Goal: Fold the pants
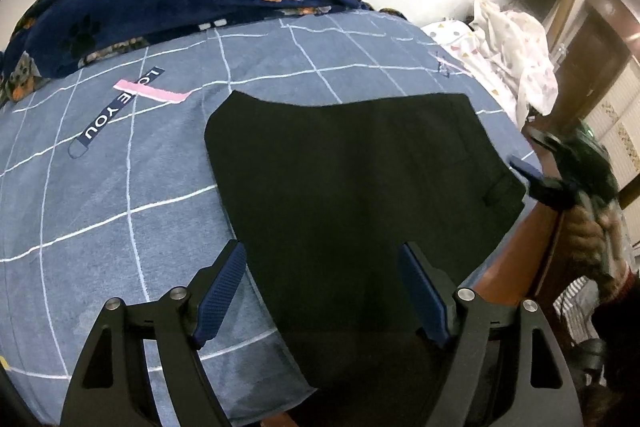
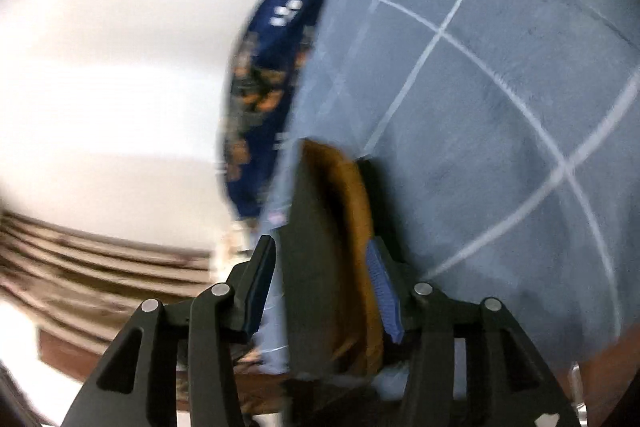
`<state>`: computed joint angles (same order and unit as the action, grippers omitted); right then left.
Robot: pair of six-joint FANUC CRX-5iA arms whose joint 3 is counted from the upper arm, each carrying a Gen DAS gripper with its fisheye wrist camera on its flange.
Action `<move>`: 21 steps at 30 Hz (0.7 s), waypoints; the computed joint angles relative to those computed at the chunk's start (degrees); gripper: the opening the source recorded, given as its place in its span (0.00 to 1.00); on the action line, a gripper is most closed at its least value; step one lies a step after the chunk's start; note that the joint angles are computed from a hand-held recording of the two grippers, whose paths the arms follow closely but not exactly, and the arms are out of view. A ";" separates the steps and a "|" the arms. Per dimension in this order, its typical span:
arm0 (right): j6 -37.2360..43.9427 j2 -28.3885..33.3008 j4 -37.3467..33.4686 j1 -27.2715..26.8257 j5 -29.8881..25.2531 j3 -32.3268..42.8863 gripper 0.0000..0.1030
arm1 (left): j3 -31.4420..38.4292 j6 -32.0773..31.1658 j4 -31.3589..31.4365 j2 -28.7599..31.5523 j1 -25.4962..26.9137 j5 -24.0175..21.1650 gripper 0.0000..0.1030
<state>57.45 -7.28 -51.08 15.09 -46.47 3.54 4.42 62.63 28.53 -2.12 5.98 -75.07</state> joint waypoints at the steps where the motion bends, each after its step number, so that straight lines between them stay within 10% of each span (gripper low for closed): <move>1: 0.31 -0.66 -1.54 -0.49 -1.32 0.02 0.44 | -0.06 0.11 0.42 0.03 0.03 0.16 0.76; 17: -7.86 -0.29 3.63 5.26 -3.64 -0.22 0.44 | -0.09 0.36 0.66 -0.45 -0.65 -0.66 0.76; 21: -13.35 0.07 14.86 9.71 -3.88 0.69 0.10 | 0.18 0.53 0.27 -0.37 -0.70 -1.06 0.76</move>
<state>44.10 -7.21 -36.22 24.80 -50.36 4.23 4.60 63.15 28.80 -2.49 5.27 -76.13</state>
